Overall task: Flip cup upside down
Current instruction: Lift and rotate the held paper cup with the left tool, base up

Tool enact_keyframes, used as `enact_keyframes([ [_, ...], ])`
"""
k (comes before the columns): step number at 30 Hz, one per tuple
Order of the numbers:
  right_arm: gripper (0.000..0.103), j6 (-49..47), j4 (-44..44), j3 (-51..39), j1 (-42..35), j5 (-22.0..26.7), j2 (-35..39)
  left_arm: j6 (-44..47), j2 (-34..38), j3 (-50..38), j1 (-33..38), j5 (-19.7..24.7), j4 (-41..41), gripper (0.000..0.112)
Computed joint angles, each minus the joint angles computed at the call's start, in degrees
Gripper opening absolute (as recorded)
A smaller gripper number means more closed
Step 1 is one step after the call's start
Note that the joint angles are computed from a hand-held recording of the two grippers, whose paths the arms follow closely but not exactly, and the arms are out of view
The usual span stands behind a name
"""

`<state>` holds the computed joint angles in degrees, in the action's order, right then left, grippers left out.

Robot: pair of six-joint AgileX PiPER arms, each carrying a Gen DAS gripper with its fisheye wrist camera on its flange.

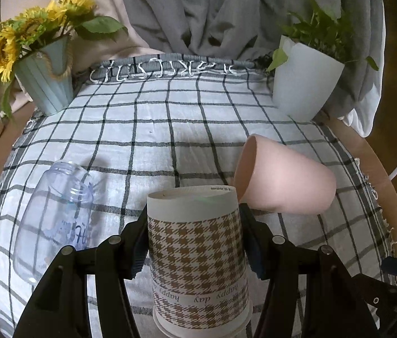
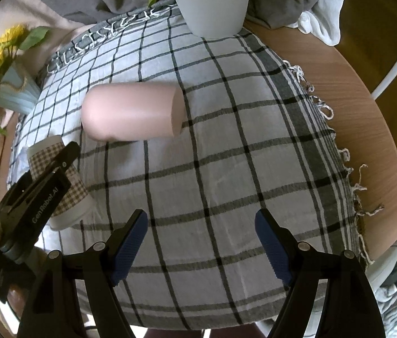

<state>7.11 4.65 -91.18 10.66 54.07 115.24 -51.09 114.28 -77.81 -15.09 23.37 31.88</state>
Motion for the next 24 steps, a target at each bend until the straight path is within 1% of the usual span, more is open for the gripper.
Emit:
enact_keyframes([
  [3,0.079,-0.5,-0.3,1.6,-0.1,-0.7,-1.0,-3.5,-1.5,2.7,-0.4,-1.6,2.5,0.057],
  [5,0.079,-0.5,-0.7,2.8,0.1,-1.2,-1.7,-3.6,-2.3,3.9,-0.6,-2.2,2.2,0.057],
  [9,0.079,-1.3,-0.6,4.3,0.2,-1.6,-2.6,-4.2,-3.9,5.9,-1.3,-2.0,2.4,0.057],
  [16,0.079,-2.3,0.0,5.7,-0.3,-2.1,-3.6,-0.9,-5.7,7.7,-1.8,-1.3,-1.7,0.057],
  [20,0.079,-2.7,0.4,6.5,-0.5,-2.3,-3.9,2.5,-6.5,8.5,-1.5,-0.9,-6.1,0.057],
  [24,0.079,-3.0,0.7,7.0,-0.6,-2.4,-4.1,3.3,-6.7,8.9,-1.6,-0.6,-7.4,0.057],
])
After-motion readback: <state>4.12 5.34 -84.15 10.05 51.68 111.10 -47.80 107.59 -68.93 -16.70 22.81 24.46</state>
